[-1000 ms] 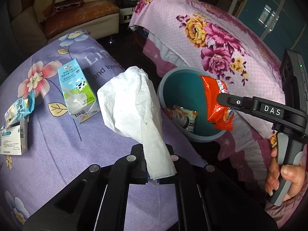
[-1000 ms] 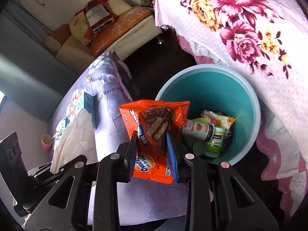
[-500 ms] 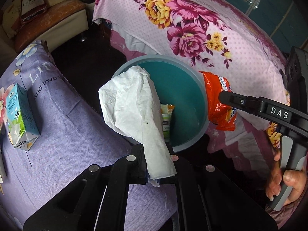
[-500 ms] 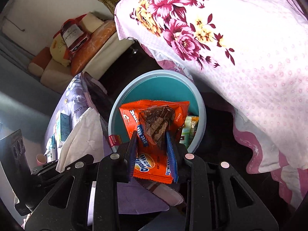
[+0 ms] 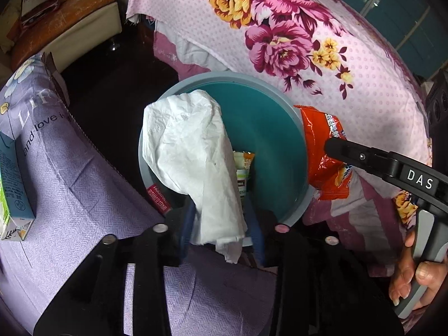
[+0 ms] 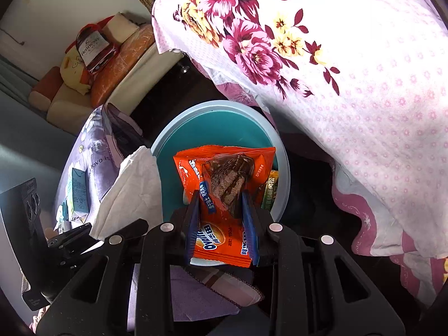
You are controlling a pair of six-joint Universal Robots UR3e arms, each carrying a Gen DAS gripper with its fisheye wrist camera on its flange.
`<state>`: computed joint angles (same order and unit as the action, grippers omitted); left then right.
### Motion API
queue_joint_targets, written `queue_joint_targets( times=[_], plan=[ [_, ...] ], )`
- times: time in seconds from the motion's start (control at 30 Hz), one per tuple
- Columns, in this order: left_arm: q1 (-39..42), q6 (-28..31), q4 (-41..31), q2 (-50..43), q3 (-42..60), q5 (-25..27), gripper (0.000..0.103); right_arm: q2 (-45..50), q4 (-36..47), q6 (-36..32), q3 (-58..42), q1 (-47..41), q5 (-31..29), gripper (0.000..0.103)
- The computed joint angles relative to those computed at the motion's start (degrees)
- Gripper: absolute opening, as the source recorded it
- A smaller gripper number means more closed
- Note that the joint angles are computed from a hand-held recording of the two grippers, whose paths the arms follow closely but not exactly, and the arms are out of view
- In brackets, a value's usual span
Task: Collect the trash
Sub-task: 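Open both tools to drop the bag and tissue into the bin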
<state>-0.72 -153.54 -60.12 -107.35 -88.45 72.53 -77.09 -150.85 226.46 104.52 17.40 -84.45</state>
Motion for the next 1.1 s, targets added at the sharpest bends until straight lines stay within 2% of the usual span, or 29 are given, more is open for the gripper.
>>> queue_joint_targets(
  times=[0.07,0.23,0.4,0.73,0.83,0.9,0.97,1.1],
  plan=[
    [0.43,-0.73,4.82,1.52,-3.17,0.50,0.084,0.44,0.68,0.07,-0.80,0.16,-0.33,0.027],
    [2.26,-0.21,3.07,1.49,-2.42,0.00,0.085,2.52,2.68,0.00,-3.75,0.40,-0.32,0.027],
    [5.09,1.26,1.38,3.57,-3.41,-1.20,0.091,5.08,5.46,-0.34,-8.23,1.54,-0.86,0.027],
    [11.78,4.56,-2.58,7.21,-6.04,-4.57,0.092,10.53,11.29,-0.22,-17.58,4.19,-2.38,0.027],
    [13.67,5.36,-3.65,8.03,-6.50,-5.75,0.092,12.32,13.90,-0.22,-21.02,5.20,-2.89,0.033],
    [15.14,6.08,-4.37,8.78,-6.92,-6.58,0.092,13.07,15.32,-0.21,-22.93,5.84,-3.20,0.041],
    [16.63,6.74,-5.13,9.56,-7.23,-7.25,0.093,13.73,16.68,-0.15,-24.91,6.56,-3.62,0.057],
    [20.20,8.22,-6.96,11.66,-8.08,-9.10,0.093,15.67,19.85,0.06,-30.11,8.16,-4.37,0.067]
  ],
)
